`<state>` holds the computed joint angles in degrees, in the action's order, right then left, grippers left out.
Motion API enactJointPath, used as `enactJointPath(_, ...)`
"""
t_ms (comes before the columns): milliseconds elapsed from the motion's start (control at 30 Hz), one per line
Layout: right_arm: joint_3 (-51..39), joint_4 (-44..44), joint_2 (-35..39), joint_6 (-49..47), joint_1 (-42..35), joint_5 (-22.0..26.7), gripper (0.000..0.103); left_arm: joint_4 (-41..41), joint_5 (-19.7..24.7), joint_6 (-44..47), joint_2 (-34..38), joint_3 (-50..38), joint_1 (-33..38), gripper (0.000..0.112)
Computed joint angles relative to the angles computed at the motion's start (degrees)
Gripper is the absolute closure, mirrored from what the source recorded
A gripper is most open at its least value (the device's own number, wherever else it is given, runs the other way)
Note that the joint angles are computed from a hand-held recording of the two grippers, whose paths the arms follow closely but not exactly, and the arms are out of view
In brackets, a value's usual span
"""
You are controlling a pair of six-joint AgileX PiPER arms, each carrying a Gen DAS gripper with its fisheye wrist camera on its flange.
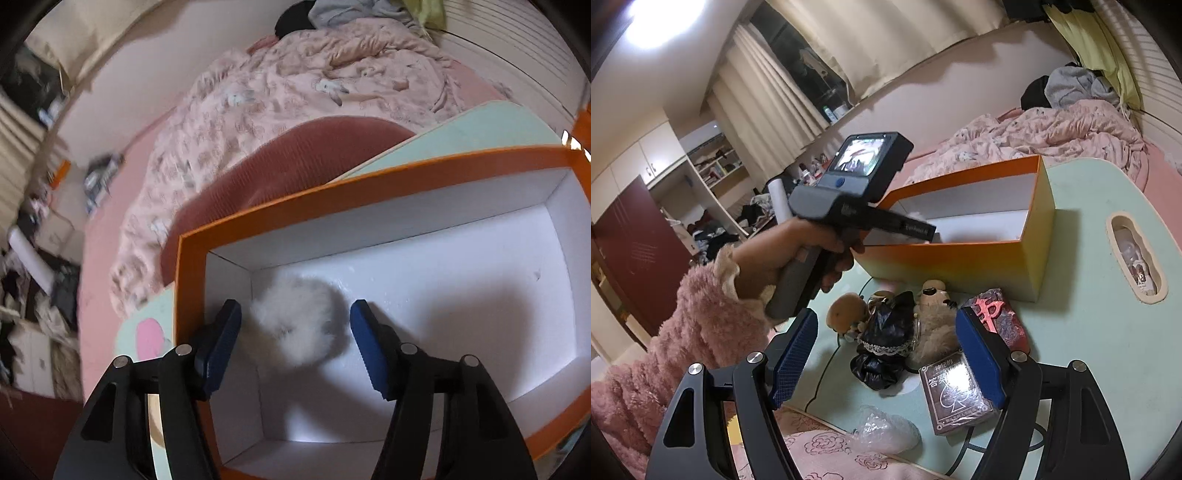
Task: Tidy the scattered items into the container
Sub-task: 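Reach into the box and grasp the white fluffy pompom with the left gripper, then lift the white pompom out and set it on the table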
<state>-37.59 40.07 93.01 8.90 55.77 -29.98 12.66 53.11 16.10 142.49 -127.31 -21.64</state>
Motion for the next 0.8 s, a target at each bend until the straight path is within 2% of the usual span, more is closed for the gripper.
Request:
enactJointPath(67, 0.0, 0.0, 0.0, 0.0, 0.0, 0.1, 0.026, -1.1, 3.7, 1.9, 1.7, -3.9, 0.2, 0.055)
enactJointPath(100, 0.0, 0.0, 0.0, 0.0, -0.1, 0.2, 0.026, -4.3, 8.0, 4.2, 3.6, -8.5, 1.0, 0.069)
enactJointPath(133, -0.1, -0.2, 0.0, 0.2, -0.1, 0.3, 0.026, -7.3, 10.8, 6.2, 4.4, -10.8, 1.8, 0.075)
enactJointPath(167, 0.0, -0.5, 0.1, 0.7, -0.2, 0.3, 0.026, -8.1, 11.4, 7.3, 4.3, -10.8, 2.1, 0.075)
enactJointPath(367, 0.3, -3.4, 0.1, 3.9, -1.2, 0.8, 0.026, -8.1, 1.4, 10.3, -4.0, 6.1, 2.3, 0.076)
enactJointPath(467, 0.4, -3.9, 0.1, 4.3, -1.4, 0.8, 0.026, -10.2, -0.8, 11.4, -5.3, 8.8, 2.8, 0.077)
enactJointPath(567, 0.5, -3.8, 0.0, 4.4, -1.3, 0.6, 0.025, -17.7, -1.8, 15.8, -7.4, 10.4, 5.0, 0.077)
enactJointPath(667, 0.7, -4.0, 0.0, 4.6, -1.6, 0.4, 0.025, -27.8, -4.8, 21.7, -12.8, 16.6, 8.0, 0.077)
enactJointPath(800, 0.9, -3.1, -0.1, 4.0, -1.2, 0.0, 0.025, -46.2, -4.8, 35.1, -22.2, 28.2, 14.5, 0.077)
